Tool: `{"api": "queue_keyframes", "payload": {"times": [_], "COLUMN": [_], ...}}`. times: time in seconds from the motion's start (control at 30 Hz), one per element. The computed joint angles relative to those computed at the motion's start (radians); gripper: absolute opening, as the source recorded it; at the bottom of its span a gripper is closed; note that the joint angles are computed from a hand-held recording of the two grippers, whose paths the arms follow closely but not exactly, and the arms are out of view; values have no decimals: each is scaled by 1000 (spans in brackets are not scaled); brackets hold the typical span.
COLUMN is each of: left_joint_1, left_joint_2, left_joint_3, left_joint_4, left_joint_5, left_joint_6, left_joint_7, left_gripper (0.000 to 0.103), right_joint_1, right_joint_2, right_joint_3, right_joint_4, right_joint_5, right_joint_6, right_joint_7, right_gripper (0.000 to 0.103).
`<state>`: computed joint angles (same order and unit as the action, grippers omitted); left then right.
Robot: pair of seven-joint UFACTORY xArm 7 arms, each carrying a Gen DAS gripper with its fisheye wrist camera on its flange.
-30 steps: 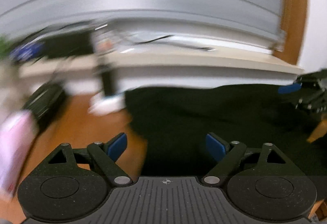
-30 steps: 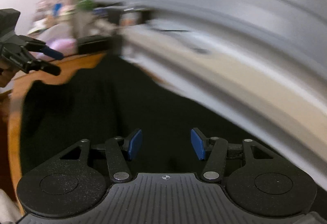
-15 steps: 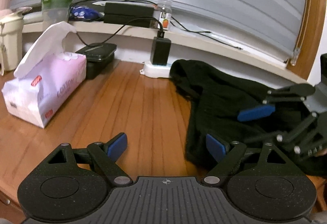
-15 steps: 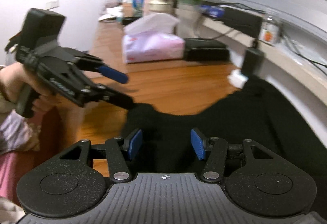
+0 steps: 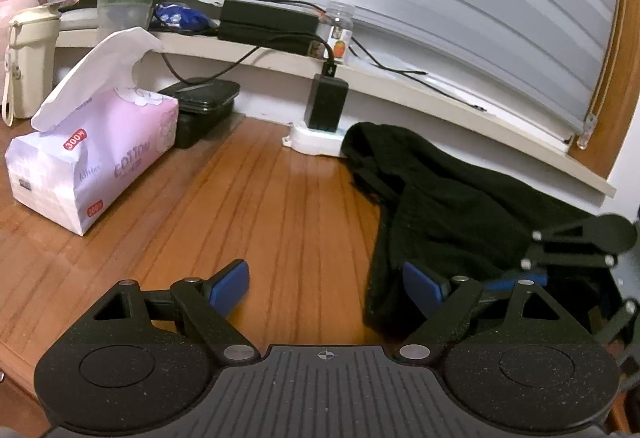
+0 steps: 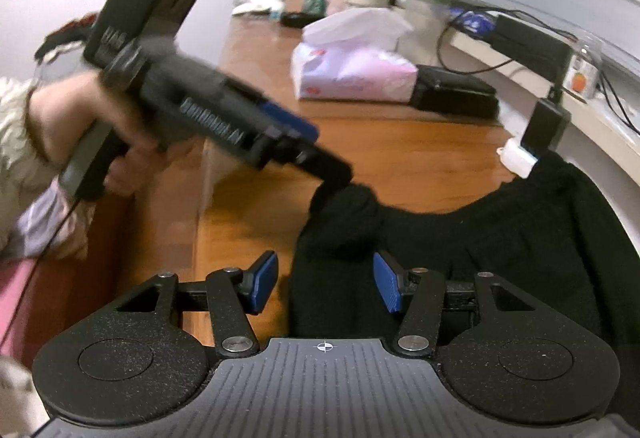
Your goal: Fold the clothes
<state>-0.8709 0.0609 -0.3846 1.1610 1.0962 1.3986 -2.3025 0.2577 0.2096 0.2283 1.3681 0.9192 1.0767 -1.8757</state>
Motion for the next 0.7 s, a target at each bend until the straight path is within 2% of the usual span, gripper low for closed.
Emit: {"api": "queue_keyframes", "payload": {"times": [0.03,0.07,0.13,0.2,0.33,0.4,0.53,0.63,0.7], "left_joint_1": [-1,-2,-5,-5,1,10,36,58,69], "left_joint_2": [1,3,5,5,18,25,45,63,68], "left_joint_3": [0,0,0,3,12,24,51,75,89], "left_joint_4": [1,3,5,11,38,47,63,74,70], "left_joint_5": [4,15,39,64,96,116,155,192,223], "left_joint_6": [3,7,16,16,13,-18,-102,-177,-216], "left_joint_7": [-2,-8,-21,-24,6,16,45,52,29], "left_gripper": [86,86,86,86,86,86,86,86,86], "right_joint_1": [-1,-3,-17,-36,-72,-76,-75,-100,-121], "right_joint_2": [4,8,48,96,264,344,497,544,532], "right_joint_3": [-2,-4,-8,-6,4,8,11,44,74], "right_joint_4": [6,12,80,164,434,545,752,809,779], "right_joint_5": [-3,-7,-1,22,32,12,-90,-112,-113], "right_joint_6": [0,0,42,77,121,82,94,115,90], "right_joint_7": [4,9,65,130,363,451,598,650,634], "right_gripper": [37,19,8,7,7,7,8,8,8]}}
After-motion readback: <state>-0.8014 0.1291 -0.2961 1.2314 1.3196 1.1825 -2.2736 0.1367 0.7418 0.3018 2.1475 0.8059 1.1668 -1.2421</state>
